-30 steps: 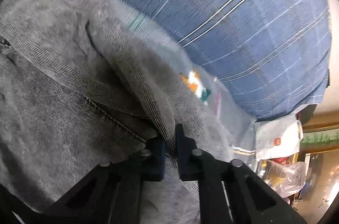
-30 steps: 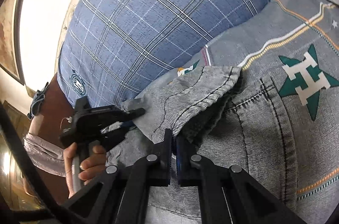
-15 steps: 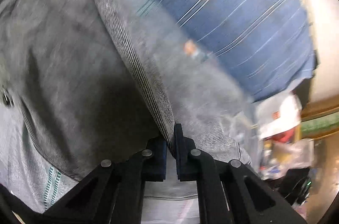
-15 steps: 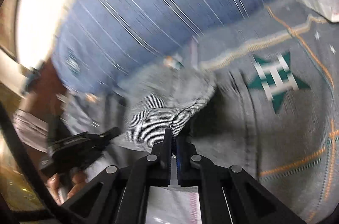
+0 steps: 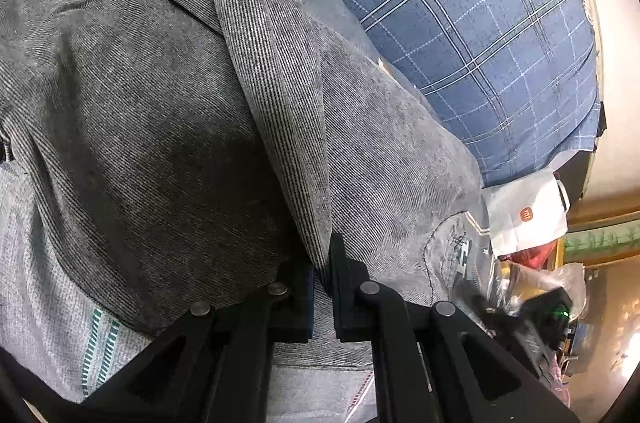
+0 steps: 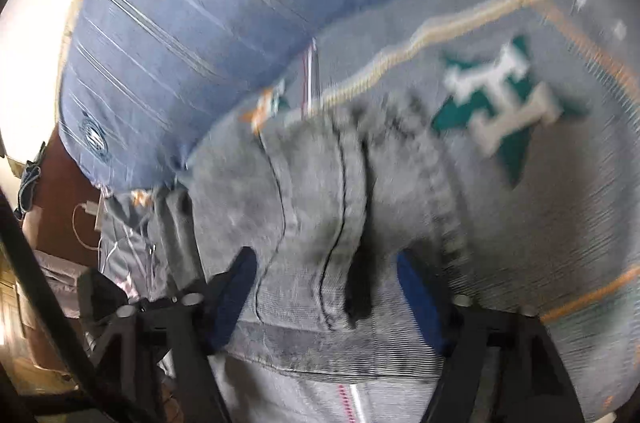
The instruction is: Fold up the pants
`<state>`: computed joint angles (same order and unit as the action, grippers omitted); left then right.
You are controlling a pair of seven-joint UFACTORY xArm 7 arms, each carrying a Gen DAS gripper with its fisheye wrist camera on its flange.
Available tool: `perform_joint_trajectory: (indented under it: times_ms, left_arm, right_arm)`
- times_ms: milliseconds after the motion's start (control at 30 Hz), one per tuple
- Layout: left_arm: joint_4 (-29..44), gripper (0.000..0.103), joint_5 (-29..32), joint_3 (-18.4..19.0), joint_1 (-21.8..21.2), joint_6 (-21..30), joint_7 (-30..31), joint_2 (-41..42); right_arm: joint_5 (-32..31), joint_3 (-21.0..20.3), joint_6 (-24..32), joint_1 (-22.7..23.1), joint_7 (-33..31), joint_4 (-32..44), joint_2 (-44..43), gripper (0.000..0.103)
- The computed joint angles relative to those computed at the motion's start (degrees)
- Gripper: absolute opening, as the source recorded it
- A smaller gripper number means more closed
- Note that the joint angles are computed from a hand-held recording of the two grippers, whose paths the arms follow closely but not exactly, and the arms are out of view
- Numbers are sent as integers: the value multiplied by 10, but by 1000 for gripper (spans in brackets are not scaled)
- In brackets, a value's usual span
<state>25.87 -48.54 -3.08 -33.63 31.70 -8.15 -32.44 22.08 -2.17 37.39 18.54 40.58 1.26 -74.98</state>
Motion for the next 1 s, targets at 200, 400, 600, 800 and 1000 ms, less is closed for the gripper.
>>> perform_joint_trajectory:
  times_ms: [200,400,600,800,1000]
  left_arm:
    - [9,6,-19,10,2,13,9,8]
    - [41,6,-5,-7,-2,12,18,-24]
    - [51,6,12,-17,-26,43,29,-22]
    - [47,6,34,-40,-29,55,29,47]
    - [40,6,-21,-18,-30,65,90,15]
  right_arm:
    - [8,19,-42,25,20,9,66,7]
    - [-63,80,-28,-21,65,16,-60,5]
    - [-111,75,75,-41,74,39,-124,5]
    - [-130,104,193,-43,16,108,28,5]
    - [-156,123,223,-27,25,148,-20,5]
